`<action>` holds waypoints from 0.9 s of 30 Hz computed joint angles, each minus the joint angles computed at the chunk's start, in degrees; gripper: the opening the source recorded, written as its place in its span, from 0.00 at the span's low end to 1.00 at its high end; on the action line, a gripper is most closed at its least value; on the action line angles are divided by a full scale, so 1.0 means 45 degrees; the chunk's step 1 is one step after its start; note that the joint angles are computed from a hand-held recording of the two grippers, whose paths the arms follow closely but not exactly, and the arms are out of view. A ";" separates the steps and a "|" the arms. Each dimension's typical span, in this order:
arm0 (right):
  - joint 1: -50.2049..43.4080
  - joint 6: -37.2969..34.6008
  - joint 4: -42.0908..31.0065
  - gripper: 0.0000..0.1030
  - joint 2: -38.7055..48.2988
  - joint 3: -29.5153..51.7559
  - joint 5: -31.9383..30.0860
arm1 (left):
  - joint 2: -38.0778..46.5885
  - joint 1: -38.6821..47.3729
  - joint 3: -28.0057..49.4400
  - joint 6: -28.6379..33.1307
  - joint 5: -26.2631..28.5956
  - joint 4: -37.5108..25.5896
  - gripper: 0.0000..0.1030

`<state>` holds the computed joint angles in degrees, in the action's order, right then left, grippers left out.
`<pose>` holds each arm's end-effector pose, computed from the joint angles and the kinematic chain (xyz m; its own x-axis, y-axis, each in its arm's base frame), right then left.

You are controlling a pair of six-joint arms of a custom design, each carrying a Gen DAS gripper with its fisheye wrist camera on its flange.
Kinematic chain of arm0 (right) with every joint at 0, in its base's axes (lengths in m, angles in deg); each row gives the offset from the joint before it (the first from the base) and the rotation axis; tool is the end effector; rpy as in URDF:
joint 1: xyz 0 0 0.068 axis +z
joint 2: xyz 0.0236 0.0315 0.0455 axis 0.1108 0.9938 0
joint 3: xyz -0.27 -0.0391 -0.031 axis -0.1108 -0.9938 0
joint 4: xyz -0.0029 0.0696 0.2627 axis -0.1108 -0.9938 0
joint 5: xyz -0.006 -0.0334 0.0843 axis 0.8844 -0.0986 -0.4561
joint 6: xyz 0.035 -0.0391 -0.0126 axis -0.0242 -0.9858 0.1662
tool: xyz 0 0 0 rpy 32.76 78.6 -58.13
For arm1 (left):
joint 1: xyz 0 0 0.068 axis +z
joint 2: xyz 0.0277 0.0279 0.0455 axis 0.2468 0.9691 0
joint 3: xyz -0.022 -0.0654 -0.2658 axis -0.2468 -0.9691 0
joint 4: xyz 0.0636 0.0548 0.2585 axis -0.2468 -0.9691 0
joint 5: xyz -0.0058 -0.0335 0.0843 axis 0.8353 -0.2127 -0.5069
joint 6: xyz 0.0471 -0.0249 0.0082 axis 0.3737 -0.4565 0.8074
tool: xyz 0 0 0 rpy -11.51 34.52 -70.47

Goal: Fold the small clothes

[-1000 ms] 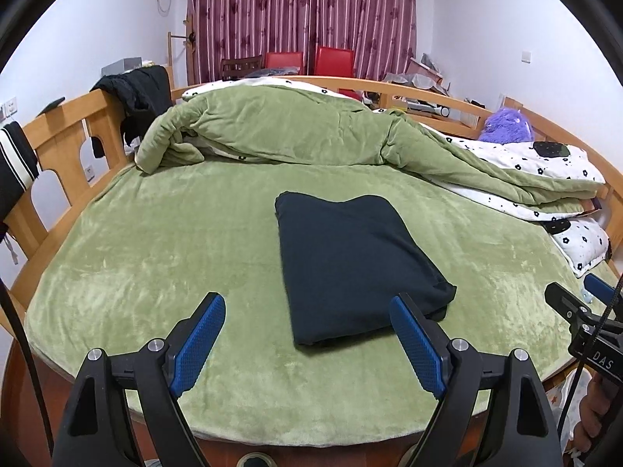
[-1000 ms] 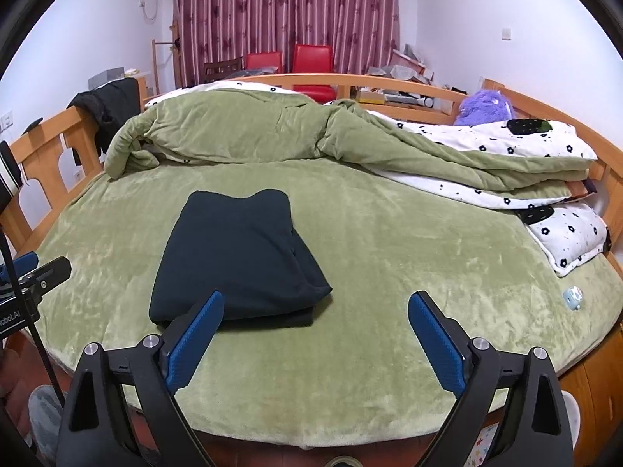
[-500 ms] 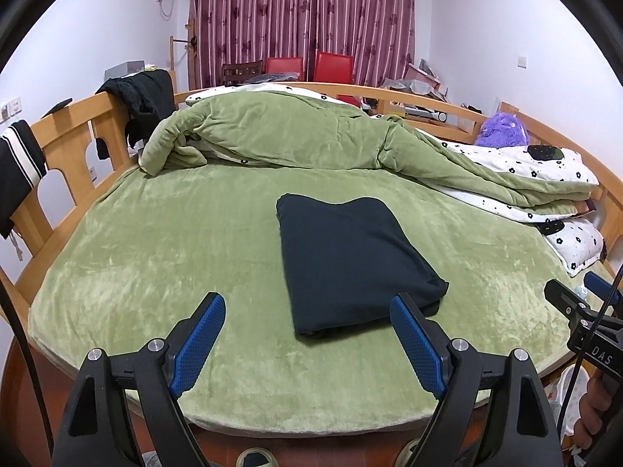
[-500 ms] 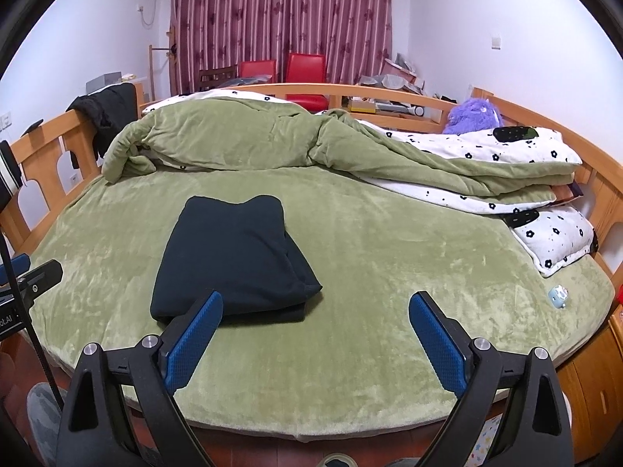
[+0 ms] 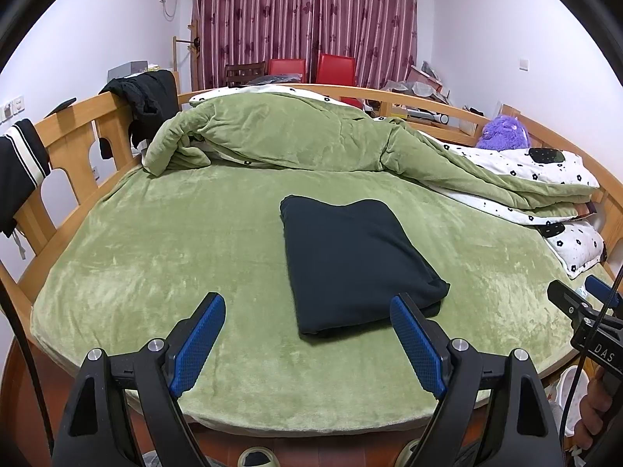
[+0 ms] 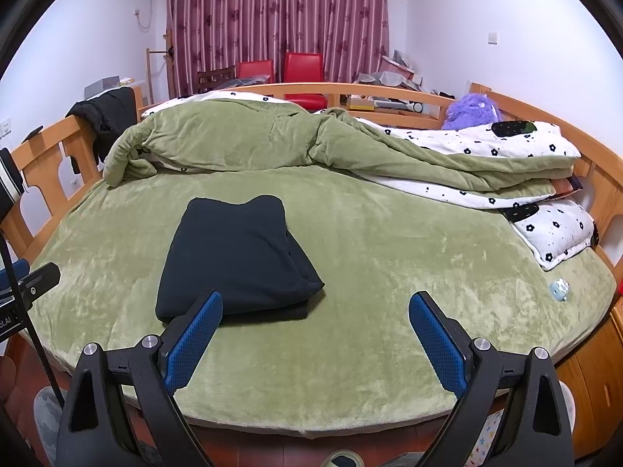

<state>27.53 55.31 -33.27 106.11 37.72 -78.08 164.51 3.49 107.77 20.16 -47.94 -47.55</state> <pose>0.3631 0.1400 0.4136 -0.5787 -0.2411 -0.7791 -0.3556 0.9343 -0.0251 0.2697 -0.0348 0.3982 -0.5474 -0.3030 -0.7801 -0.4503 0.8924 -0.0306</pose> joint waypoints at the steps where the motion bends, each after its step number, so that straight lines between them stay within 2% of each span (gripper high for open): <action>1: -0.0009 -0.0006 -0.0002 0.93 0.0006 0.0007 -0.0011 | 0.0000 0.0000 0.0000 0.0000 0.0000 0.0000 0.84; 27: 0.0342 0.0034 -0.0210 0.93 0.0113 0.0304 0.0298 | 0.0005 0.0005 0.0057 -0.0309 -0.0120 -0.0107 0.84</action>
